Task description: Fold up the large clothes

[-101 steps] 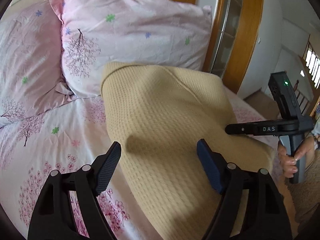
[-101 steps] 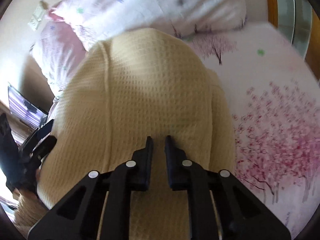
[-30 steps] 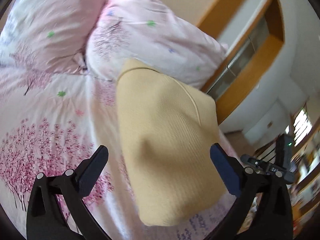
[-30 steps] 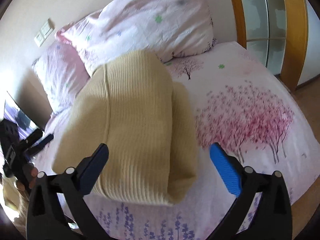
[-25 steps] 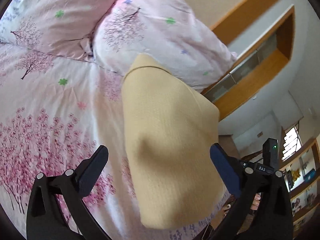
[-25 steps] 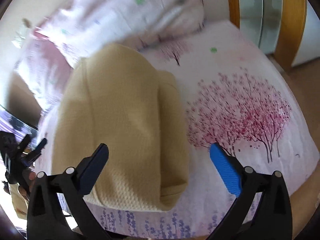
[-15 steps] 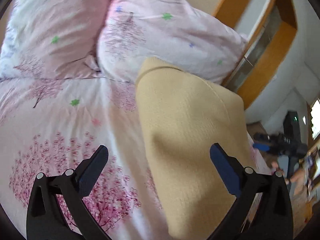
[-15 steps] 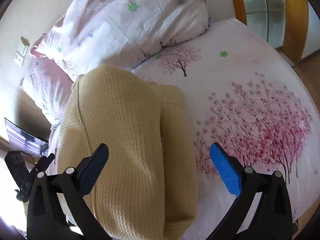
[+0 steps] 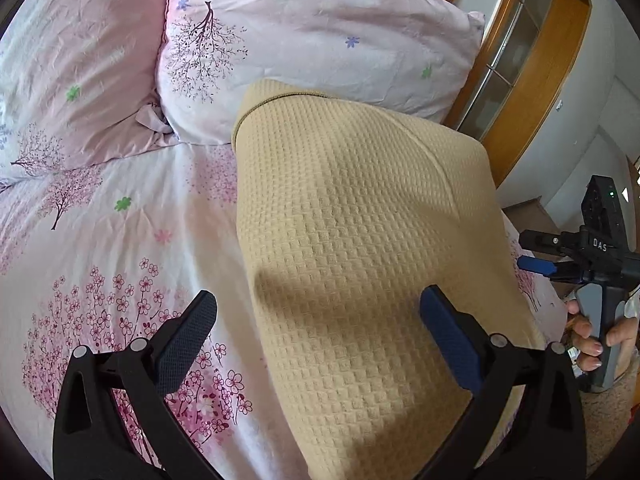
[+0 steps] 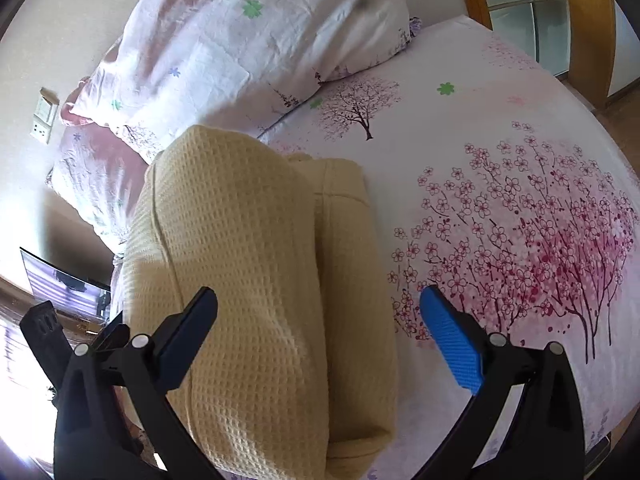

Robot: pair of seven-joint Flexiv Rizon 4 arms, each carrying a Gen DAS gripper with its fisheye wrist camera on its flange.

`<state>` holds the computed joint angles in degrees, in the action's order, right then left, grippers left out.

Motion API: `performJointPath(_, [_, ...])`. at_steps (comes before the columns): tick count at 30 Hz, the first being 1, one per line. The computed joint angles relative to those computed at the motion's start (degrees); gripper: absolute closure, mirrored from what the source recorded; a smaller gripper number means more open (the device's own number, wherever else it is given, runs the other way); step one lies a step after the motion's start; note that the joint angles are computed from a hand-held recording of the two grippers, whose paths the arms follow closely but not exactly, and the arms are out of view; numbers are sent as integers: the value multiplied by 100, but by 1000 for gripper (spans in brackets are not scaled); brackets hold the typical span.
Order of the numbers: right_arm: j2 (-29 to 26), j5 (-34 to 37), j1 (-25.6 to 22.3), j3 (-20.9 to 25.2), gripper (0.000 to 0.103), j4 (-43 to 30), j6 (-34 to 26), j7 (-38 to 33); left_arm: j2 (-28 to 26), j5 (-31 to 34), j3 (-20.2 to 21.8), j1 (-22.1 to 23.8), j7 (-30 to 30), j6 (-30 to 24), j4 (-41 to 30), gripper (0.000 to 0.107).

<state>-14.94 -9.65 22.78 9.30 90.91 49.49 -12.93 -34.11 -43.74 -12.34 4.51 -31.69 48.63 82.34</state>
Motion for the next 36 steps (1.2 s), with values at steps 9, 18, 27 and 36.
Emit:
performJointPath(9, [-147,901,-248,241,2,80,944,-592,-216,-244,-125,267,-130,-944,-366,5])
performJointPath(18, [-524,2319,-680,590,2,-380,962,-1880,-1366,-463,-221,583,-1731,-2914,-1960,5])
performJointPath(27, [-910,3049,-883,700,2,-911,375,-3002,-1824,-590,-409,623,-2119,-3633,-2468,5])
performJointPath(36, [-683,1744,-395,124,2,-731,11,-2529,-1911,-452,-390,566,-1876,-3642,-2698,5])
